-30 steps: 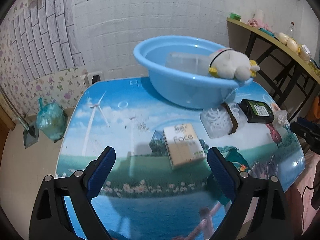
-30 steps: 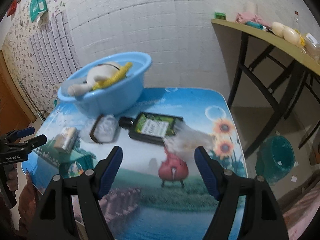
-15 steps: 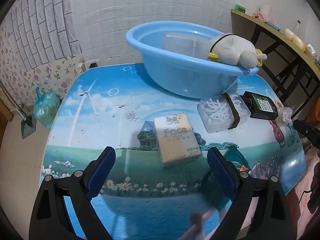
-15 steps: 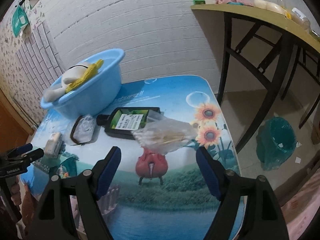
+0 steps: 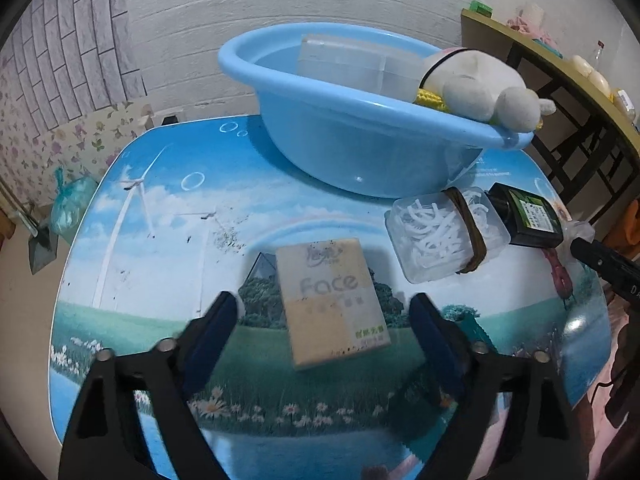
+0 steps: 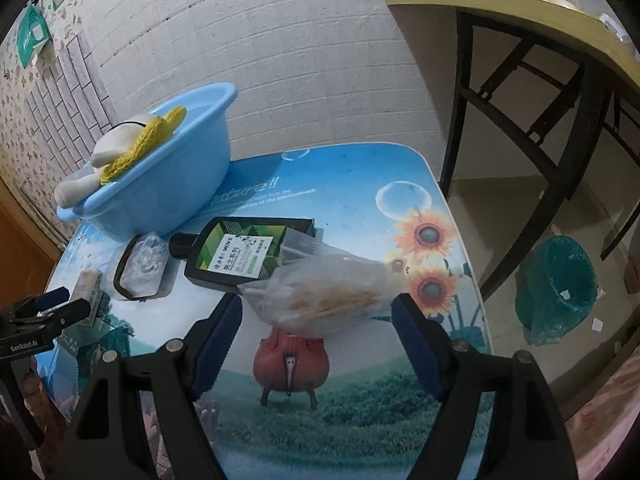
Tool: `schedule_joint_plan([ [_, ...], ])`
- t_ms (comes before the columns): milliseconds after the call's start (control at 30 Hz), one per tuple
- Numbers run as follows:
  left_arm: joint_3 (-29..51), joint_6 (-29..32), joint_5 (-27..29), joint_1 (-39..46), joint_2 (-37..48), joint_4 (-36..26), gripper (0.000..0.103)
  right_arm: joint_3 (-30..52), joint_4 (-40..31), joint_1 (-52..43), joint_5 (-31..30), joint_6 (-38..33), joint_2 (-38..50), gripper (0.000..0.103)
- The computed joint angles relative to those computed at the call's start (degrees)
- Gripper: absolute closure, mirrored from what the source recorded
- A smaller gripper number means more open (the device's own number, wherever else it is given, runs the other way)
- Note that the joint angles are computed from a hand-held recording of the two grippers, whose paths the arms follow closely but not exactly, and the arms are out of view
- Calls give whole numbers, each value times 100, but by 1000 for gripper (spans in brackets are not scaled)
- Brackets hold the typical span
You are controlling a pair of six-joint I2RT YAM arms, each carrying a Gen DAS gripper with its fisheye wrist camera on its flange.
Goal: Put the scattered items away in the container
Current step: 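Move the left tool to the 'Face' tissue pack while the right tool reaches the clear swab bag, then grasp the 'Face' tissue pack with the left tool while the right tool grasps the swab bag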
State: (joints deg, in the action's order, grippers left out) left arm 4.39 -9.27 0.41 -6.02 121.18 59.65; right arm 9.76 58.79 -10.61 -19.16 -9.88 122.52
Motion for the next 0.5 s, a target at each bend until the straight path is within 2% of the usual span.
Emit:
schedule_joint_plan([
  [33, 61, 15, 43, 6, 22, -85, 36, 8, 67, 54, 37, -9, 39, 25],
  [67, 130, 46, 129, 38, 36, -204, 40, 25, 93, 113, 74, -27, 59, 25],
  [133, 108, 77, 63, -7, 91, -60, 48, 84, 14, 129, 31, -11, 53, 25],
  [233, 105, 92, 84, -16, 82, -49, 51, 135, 1, 93, -63, -9, 89, 29],
  [333, 28, 77, 6, 5, 68, 68, 52, 85, 78, 17, -185, -69, 87, 39],
  [367, -13, 88, 25, 37, 41, 109, 52, 60, 82, -14, -241, -80, 57, 43],
  [400, -77, 120, 65, 92, 9, 173, 52, 37, 49, -51, -310, -104, 6, 58],
  [500, -205, 235, 118, 234, -85, 256, 52, -14, -170, -109, -486, -202, -175, 63],
])
